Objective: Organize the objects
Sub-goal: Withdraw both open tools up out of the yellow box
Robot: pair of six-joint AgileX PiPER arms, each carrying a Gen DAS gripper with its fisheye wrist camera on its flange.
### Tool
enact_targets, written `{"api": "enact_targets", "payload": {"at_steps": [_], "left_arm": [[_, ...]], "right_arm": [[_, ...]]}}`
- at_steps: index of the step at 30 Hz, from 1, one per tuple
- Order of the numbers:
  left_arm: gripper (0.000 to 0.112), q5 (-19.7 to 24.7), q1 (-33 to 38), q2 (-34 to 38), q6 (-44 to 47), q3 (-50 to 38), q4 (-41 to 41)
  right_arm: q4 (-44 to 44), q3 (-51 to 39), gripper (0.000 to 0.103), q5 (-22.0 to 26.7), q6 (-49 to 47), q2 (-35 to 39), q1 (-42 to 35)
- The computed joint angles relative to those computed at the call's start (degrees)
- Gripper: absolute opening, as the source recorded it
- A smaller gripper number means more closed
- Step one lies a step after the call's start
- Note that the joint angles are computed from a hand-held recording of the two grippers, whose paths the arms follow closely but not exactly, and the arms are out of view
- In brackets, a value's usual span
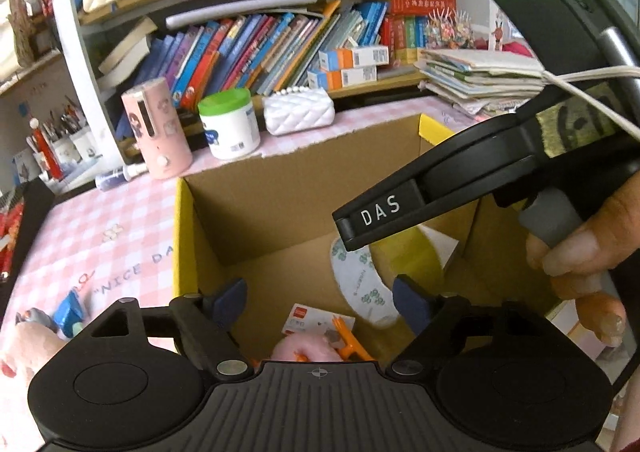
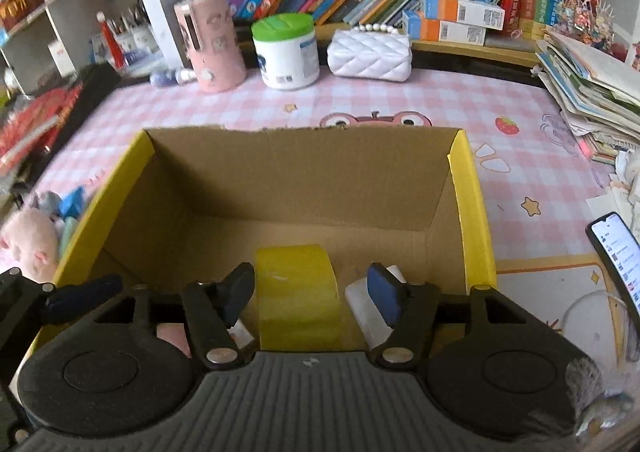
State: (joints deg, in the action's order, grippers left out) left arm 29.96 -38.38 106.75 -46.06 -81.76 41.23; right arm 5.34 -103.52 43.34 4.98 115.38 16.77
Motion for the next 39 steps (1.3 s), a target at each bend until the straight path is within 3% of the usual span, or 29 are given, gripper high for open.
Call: {"api": "enact_targets", "payload": {"at_steps": [3,9,13,19,24,28,39], "left_arm": [[0.085,0.2,-0.7,-1.4,-2.8,1.6,2.8],[0.087,0.1,-1.7,-5.7,-12.1,7.1,9.9],[0.087,0.1,-2.0,-9.0,-18.7,11.2,14.6],[0.087,-0.7,-1.9,-14.1,-25.6,17.2,18.6],[0.088,-1.9,-1.6,-18.0,-28.9,22.0,20.3],[0.088,-3.8,-1.0,-21.2,-29.3,25.8,20.3],[0.088,-6.1,0.6,-31.0,-22.9,36.9,14.0]], "right_arm": [[-2.2,4.3,0.070,-3.3,2.8,-3.3,0.7],[-7.1,13.1,0.073,-9.1,10.9,-10.0,2.1],[-20.2,20.1,0.074,-13.4,25.8,-15.3,4.8],[-39.5,28.7,0.075,-14.0,49.1,-22.2,8.7],[-56.2,35.6,0.075,-8.5,69.1,-27.4,14.2],[-63.6,39.8,0.075,-1.1,79.7,-30.3,20.2],[-60.0,42.1,0.075,13.0,88.9,-30.3,33.9]]}}
